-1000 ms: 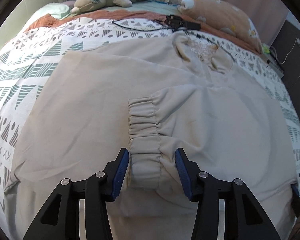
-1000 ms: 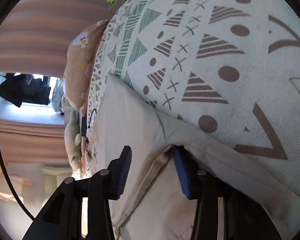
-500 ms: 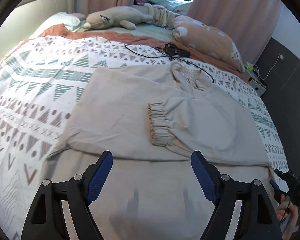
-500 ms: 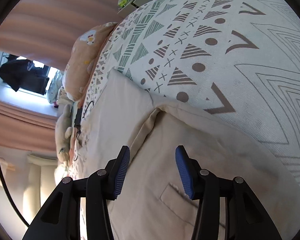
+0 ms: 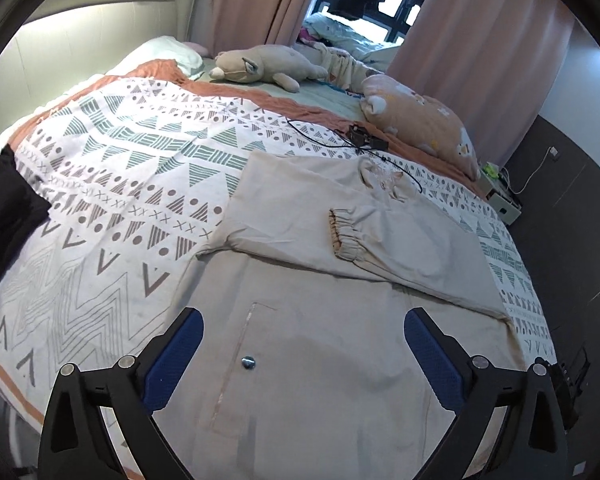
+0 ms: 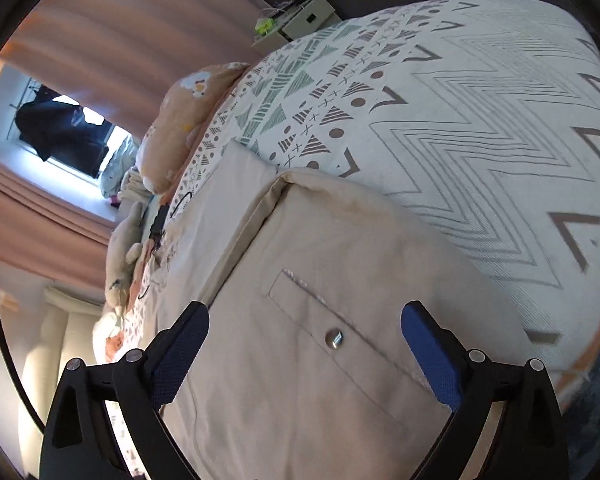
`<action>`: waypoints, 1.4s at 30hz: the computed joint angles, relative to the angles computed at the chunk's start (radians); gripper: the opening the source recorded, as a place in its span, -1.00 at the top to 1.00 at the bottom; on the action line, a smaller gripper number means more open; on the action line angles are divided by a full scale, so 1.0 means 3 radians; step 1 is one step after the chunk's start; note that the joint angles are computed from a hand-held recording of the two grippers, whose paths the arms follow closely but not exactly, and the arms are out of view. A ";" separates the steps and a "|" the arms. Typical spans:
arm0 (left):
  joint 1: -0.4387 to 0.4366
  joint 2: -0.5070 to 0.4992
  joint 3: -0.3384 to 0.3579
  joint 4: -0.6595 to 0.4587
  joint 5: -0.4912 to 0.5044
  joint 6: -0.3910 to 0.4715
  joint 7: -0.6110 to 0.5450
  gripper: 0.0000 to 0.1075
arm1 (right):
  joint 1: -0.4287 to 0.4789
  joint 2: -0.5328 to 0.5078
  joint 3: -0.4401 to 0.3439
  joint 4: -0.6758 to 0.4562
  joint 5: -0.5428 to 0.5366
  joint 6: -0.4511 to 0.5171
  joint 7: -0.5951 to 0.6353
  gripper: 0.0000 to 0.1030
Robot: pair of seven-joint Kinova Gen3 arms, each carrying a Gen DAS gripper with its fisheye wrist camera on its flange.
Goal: Fold large clothes
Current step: 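Withdraw both tools and move them toward the jacket hem, then grasp the drawstring hem with the right tool while the left tool grasps the hem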
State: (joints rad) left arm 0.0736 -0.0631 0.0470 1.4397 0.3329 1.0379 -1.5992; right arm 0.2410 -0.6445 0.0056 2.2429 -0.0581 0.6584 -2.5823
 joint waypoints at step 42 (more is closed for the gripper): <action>-0.0298 -0.1136 -0.1368 0.1329 0.0762 0.0647 -0.1412 -0.59 | -0.0113 -0.2160 0.0012 -0.0064 -0.0083 0.1947 0.0144 -0.65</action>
